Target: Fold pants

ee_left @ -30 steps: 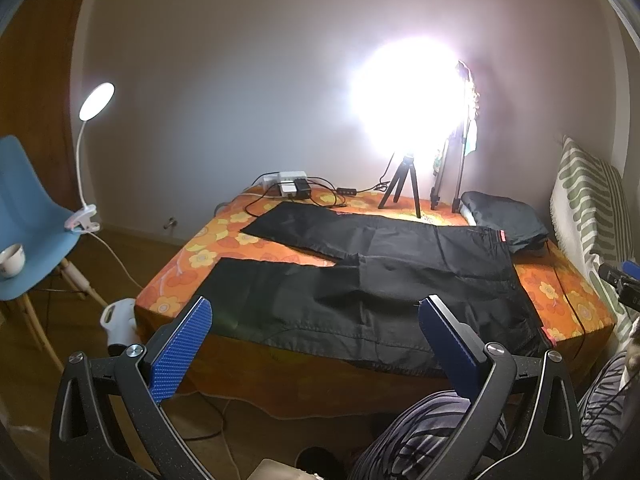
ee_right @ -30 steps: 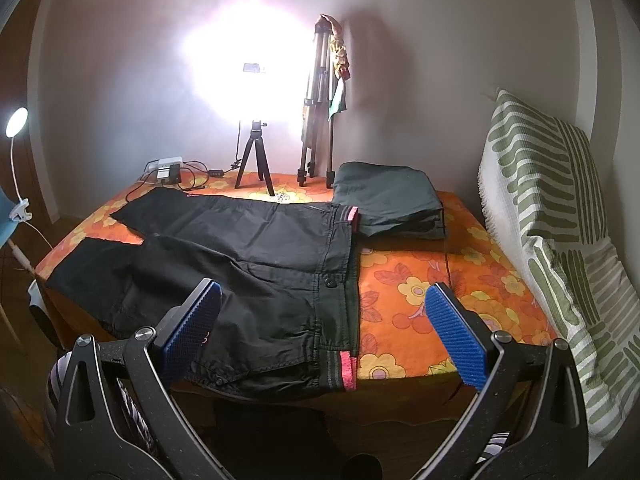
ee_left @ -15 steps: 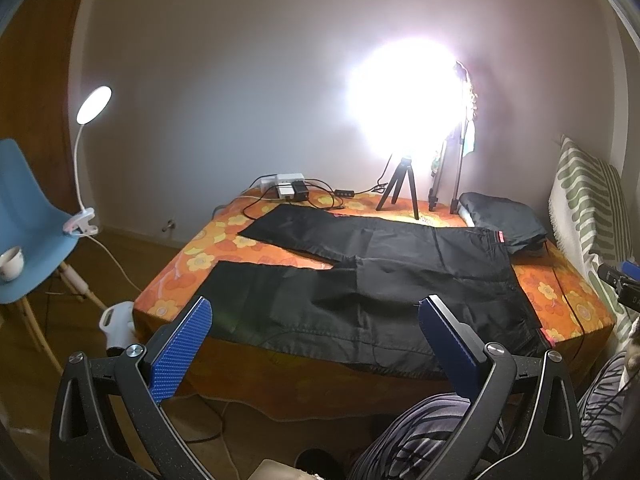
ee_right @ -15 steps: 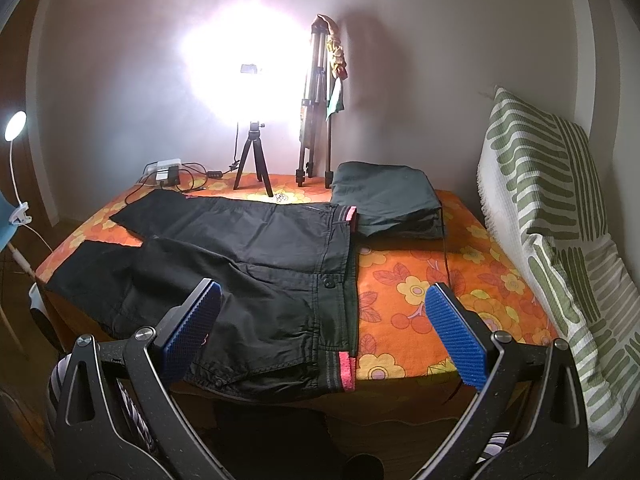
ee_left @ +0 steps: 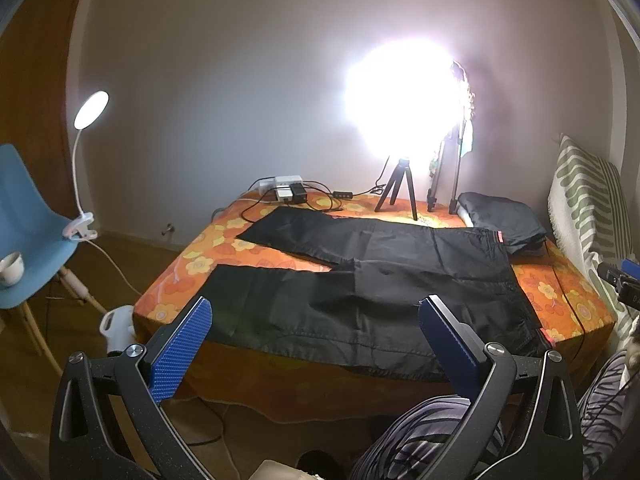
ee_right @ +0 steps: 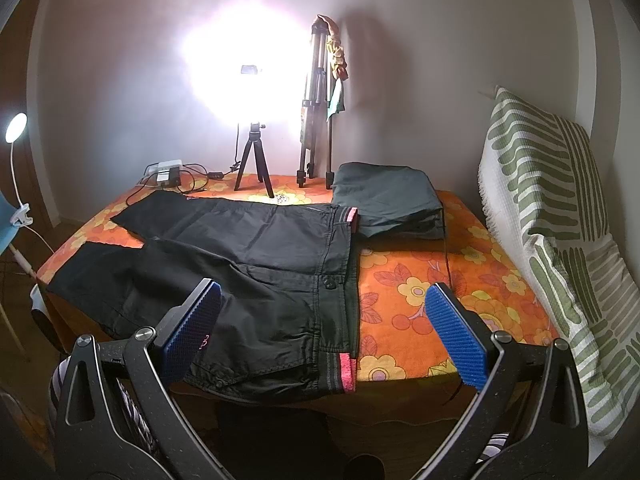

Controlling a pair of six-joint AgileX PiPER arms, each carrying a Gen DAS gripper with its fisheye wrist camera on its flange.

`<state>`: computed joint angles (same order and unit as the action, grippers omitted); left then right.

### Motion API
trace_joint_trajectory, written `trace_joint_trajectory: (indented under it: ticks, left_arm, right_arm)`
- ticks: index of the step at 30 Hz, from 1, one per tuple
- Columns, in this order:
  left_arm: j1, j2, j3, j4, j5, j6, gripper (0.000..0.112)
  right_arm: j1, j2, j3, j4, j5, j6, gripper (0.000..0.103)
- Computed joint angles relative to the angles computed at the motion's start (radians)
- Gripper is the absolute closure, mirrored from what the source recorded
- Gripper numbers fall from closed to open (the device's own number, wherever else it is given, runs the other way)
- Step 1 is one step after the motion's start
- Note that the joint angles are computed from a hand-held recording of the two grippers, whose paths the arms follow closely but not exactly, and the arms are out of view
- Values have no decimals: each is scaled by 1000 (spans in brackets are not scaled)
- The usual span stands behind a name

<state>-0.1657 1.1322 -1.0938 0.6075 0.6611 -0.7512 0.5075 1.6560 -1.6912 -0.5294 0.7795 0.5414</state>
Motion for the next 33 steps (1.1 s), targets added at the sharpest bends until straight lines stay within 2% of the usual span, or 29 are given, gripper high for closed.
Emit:
trace_joint_trajectory:
  ticks: [33]
  left_arm:
    - [-36, 12, -16, 39, 22, -33, 10]
  right_arm:
    - [-6, -4, 4, 8, -5, -5, 0]
